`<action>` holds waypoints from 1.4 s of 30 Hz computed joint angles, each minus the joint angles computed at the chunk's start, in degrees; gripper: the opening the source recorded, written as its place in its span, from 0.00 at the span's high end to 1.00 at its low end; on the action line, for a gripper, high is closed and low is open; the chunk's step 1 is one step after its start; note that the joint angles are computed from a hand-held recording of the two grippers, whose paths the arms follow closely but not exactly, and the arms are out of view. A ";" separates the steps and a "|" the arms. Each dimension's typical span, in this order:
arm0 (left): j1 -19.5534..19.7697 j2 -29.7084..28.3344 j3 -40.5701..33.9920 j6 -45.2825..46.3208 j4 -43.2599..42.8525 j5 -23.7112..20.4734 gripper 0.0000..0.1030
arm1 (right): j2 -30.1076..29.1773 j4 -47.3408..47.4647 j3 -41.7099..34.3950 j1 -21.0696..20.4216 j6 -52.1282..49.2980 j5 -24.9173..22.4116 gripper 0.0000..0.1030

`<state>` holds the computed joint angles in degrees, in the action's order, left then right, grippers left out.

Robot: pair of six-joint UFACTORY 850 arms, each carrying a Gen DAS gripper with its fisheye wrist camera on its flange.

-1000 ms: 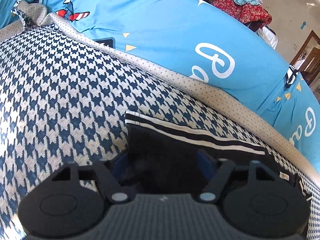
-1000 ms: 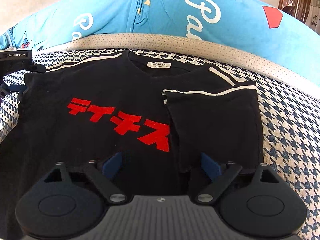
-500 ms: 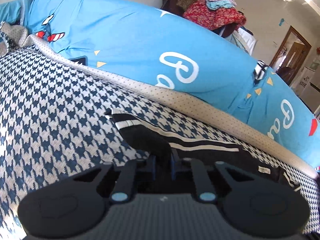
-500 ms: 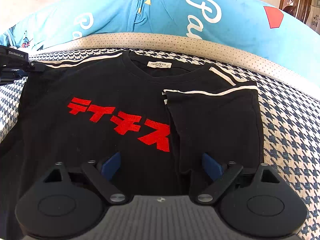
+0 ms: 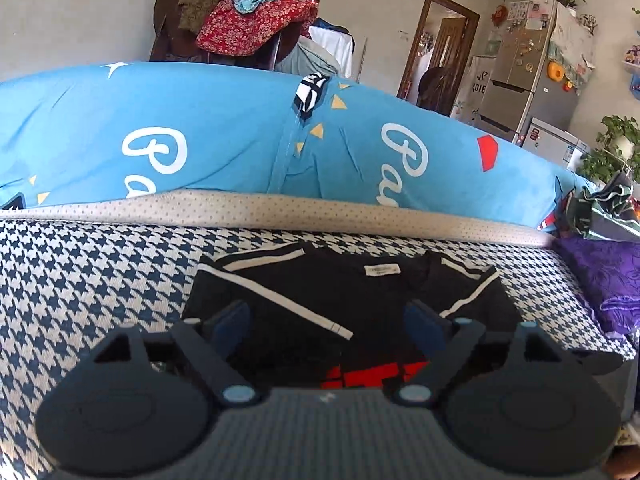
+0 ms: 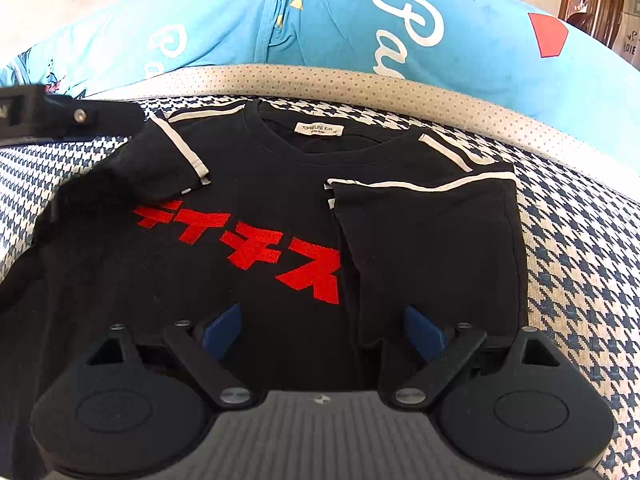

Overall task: Fold clothes
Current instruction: 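Fold the held side and sleeve over the shirt back with the left gripper, then open the left gripper and release the folded side onto the shirt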

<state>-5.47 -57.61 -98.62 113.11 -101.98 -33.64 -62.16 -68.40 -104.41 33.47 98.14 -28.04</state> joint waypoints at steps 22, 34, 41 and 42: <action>-3.10 -4.88 -6.50 -38.71 36.80 22.73 0.17 | -0.02 0.76 -0.11 0.03 -1.05 -0.02 0.12; -3.90 -2.69 -3.14 -29.38 28.19 24.68 0.13 | 0.30 1.47 0.03 0.20 -0.49 -0.38 0.11; -4.44 0.06 0.96 -10.26 9.89 25.02 0.11 | 1.15 1.97 0.77 0.75 2.25 -3.22 0.11; -4.57 0.35 1.48 -7.24 6.93 25.26 0.10 | 1.20 1.97 0.71 0.93 2.88 -4.02 0.11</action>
